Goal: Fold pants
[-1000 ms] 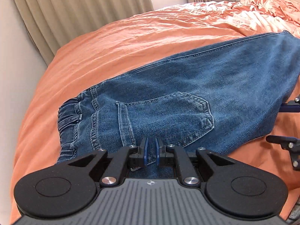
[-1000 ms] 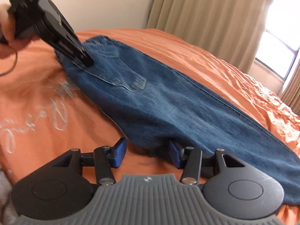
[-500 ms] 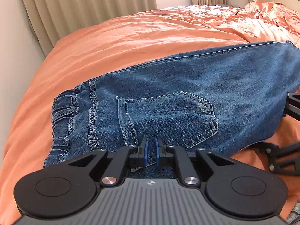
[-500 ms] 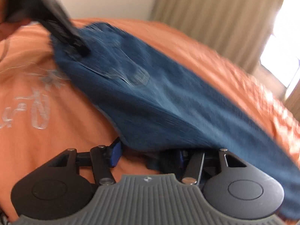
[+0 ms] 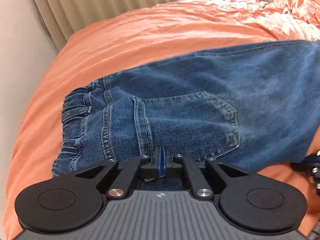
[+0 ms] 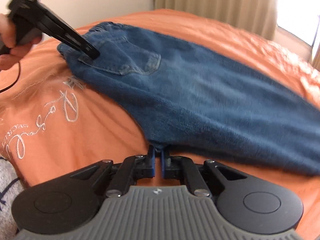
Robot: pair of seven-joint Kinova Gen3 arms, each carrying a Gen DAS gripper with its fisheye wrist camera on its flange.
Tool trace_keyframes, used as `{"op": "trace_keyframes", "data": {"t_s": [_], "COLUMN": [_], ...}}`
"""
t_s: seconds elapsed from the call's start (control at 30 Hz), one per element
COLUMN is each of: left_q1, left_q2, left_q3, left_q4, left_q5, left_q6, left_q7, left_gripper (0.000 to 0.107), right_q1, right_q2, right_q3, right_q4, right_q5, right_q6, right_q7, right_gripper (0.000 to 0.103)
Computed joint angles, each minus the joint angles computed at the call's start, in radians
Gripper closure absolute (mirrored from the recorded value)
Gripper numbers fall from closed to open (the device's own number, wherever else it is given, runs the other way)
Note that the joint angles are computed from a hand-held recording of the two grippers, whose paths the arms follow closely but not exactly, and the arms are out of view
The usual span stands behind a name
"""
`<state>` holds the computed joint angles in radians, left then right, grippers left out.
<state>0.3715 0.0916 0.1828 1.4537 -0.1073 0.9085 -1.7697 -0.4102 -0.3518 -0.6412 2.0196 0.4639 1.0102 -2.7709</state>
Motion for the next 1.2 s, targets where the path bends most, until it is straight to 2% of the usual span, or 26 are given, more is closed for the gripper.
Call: {"op": "trace_keyframes", "data": {"t_s": [0.13,0.2,0.27,0.37,0.43,0.5,0.57,0.63,0.73,0.87,1.03,1.1,1.2], "left_q1": [-0.005,-0.025,-0.014,-0.001,0.018,0.049,0.093,0.139,0.209,0.311,0.417,0.455,0.511], "left_q2": [-0.066,-0.067,-0.055,-0.035,-0.019,0.002,0.027,0.056,0.11,0.207,0.347,0.408,0.509], "left_q3": [-0.004,0.01,0.009,0.031,0.041,0.053,0.066,0.074,0.079,0.068,0.038,0.026,0.004], "left_q4": [-0.001,-0.053,-0.114,-0.181,-0.219,-0.253,-0.284,-0.315,-0.373,-0.486,-0.653,-0.727,-0.856], "left_q5": [0.055,0.12,0.152,0.173,0.184,0.179,0.15,0.121,0.091,0.049,0.039,0.042,0.046], "left_q6": [0.004,0.071,0.146,0.227,0.265,0.289,0.3,0.3,0.306,0.327,0.362,0.378,0.416], "left_q7": [-0.035,-0.081,-0.077,-0.059,-0.033,0.011,0.059,0.107,0.174,0.257,0.322,0.332,0.336], "left_gripper": [0.098,0.091,0.09,0.09,0.09,0.09,0.09,0.09,0.09,0.09,0.09,0.09,0.09], "right_q1": [-0.009,-0.022,-0.015,0.015,0.028,0.046,0.089,0.104,0.072,0.069,0.098,0.082,0.049], "right_q2": [-0.031,-0.069,-0.112,-0.21,-0.297,-0.382,-0.466,-0.538,-0.626,-0.734,-0.836,-0.859,-0.917], "right_q3": [0.035,0.075,0.1,0.133,0.184,0.246,0.332,0.425,0.564,0.749,0.981,1.073,1.212], "right_q4": [0.019,0.019,0.017,0.017,0.016,0.004,-0.019,-0.045,-0.1,-0.177,-0.251,-0.271,-0.273], "right_q5": [-0.052,-0.093,-0.134,-0.186,-0.225,-0.252,-0.278,-0.258,-0.175,-0.061,0.078,0.118,0.138], "right_q6": [-0.027,-0.034,-0.03,0.021,0.078,0.153,0.235,0.316,0.436,0.526,0.517,0.504,0.431], "right_q7": [0.008,0.057,0.088,0.113,0.14,0.173,0.231,0.238,0.205,0.18,0.208,0.214,0.19], "right_gripper": [0.103,0.103,0.103,0.103,0.103,0.098,0.094,0.081,0.073,0.068,0.044,0.044,0.044]}}
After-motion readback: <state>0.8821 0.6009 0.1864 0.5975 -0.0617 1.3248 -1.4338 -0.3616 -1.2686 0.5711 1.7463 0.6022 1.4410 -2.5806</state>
